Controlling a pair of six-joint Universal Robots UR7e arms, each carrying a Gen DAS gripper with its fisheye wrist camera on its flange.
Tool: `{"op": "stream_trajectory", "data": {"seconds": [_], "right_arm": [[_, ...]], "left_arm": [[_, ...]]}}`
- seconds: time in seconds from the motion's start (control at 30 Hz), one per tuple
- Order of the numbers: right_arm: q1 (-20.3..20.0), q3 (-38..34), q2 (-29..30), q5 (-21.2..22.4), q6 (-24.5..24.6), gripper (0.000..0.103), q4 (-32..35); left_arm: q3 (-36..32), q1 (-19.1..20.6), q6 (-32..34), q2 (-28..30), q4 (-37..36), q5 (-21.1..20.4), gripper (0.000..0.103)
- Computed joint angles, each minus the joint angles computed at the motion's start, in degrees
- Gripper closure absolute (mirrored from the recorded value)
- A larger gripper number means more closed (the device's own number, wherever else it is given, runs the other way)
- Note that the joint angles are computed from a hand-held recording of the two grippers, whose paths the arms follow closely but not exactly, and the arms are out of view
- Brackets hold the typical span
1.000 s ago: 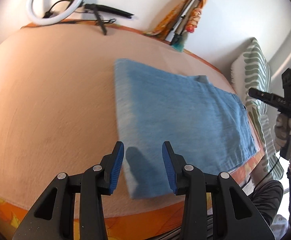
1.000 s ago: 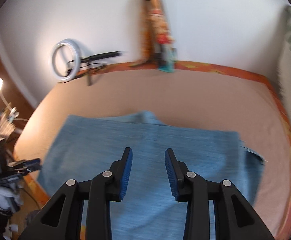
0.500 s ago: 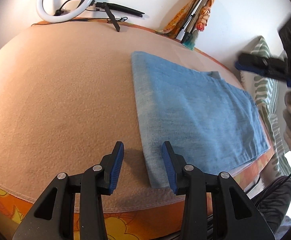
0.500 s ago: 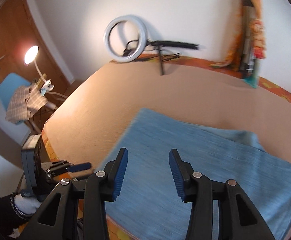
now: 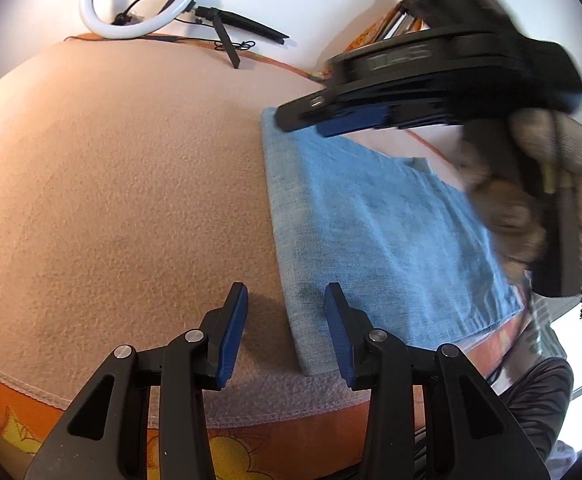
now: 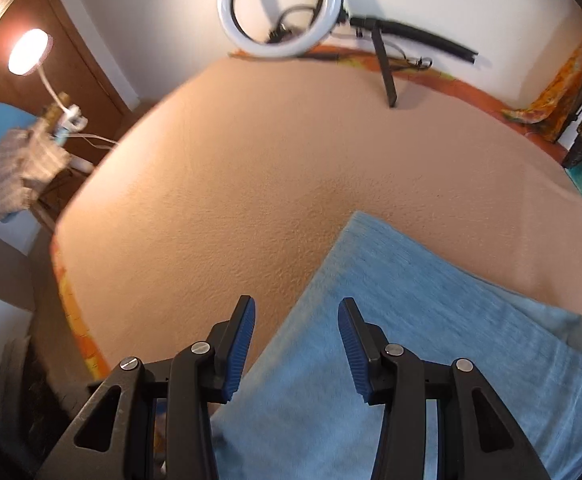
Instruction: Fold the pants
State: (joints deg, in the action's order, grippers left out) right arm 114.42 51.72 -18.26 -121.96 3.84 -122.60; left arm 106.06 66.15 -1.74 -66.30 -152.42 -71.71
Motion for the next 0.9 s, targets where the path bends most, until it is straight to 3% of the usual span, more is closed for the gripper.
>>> {"op": "stream_trajectory", "data": {"seconds": [0.23, 0.5, 0.53, 0.63, 0.67, 0.73, 0.9], "right_arm": [[-0.03, -17.55, 9.53, -5.46, 4.49, 0.058, 18.38], [0.06, -27.96, 15.22, -7.82, 6.86, 0.056, 28.64], [0.07, -28.60, 15.67, -8.38, 7.14, 0.061, 29.18], [0.19, -24.78, 14.25, -9.60, 5.78, 0.078, 25.29], [0.05, -22.71, 13.17, -8.96, 5.12, 0.087, 23.13], [-0.59, -16.39, 9.53, -6.09, 4.59, 0.097, 16.95], [-1.45, -4.74, 2.54, -0.65, 3.44, 0.101, 4.06]], "left_arm": [[-0.34, 1.38, -1.12, -0.52, 0.48, -4.06, 0.065], [-0.65, 1.47, -0.23, -0.68, 1.64, -4.95, 0.065], [-0.73, 1.44, -0.26, -0.57, 1.68, -4.91, 0.065], [-1.36, 1.31, -0.32, -0.38, 2.47, -4.91, 0.065], [-1.50, 1.21, -0.30, -0.30, 2.69, -4.80, 0.065], [-1.67, 1.10, -0.19, -0.15, 2.71, -4.82, 0.059], [-2.73, 1.26, -1.82, 0.70, 3.67, -5.80, 0.054]]}}
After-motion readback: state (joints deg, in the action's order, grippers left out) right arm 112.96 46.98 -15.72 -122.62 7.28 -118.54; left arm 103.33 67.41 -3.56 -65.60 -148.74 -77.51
